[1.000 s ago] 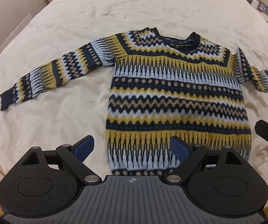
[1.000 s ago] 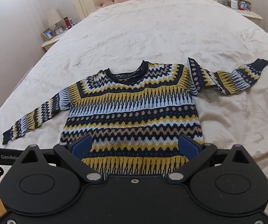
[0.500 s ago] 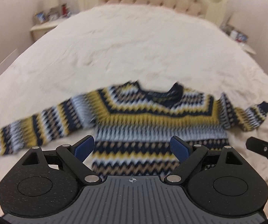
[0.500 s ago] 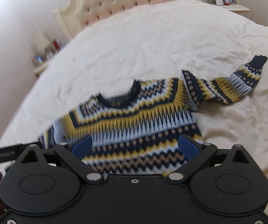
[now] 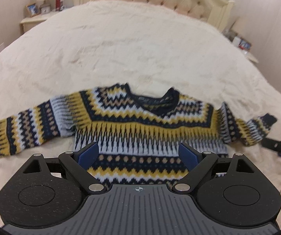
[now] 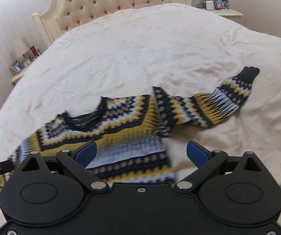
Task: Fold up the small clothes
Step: 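Move the right tool to the sleeve cuff and close on it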
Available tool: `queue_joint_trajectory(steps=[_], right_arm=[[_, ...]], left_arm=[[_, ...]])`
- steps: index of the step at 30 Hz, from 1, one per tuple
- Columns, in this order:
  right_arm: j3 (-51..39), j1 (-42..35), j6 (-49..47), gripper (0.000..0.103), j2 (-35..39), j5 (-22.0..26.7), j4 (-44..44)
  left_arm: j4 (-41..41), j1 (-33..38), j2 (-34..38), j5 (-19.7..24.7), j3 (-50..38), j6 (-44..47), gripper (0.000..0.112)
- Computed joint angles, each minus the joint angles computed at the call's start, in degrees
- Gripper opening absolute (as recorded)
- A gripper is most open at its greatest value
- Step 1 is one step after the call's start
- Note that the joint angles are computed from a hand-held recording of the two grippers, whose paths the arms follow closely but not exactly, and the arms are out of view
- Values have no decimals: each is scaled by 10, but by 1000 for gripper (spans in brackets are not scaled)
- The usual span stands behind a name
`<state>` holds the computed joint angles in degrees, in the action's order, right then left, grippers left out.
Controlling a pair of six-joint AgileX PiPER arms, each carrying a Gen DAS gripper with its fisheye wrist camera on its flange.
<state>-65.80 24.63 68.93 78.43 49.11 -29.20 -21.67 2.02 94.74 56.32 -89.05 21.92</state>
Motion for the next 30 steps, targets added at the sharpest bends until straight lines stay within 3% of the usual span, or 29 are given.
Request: queue_joint_trajectory(steps=[3, 7, 16, 21, 27, 30], right_arm=[[18, -96, -122, 98, 6, -44, 83], [30, -213, -272, 94, 29, -88, 177], [-47, -424, -543, 90, 149, -118, 301], [-127, -480, -597, 90, 226, -119, 271], [-225, -517, -583, 89, 321, -92, 212], [-259, -529, -611, 81, 358, -64, 221]], left_arm=[[45, -17, 11, 25, -14, -55, 88], [110, -49, 2, 19, 1, -141, 88], [216, -123, -3, 31, 10, -298, 88], [249, -150, 5, 45, -4, -345, 88], [277, -172, 21, 64, -27, -379, 88], [284, -181, 30, 71, -38, -387, 88]])
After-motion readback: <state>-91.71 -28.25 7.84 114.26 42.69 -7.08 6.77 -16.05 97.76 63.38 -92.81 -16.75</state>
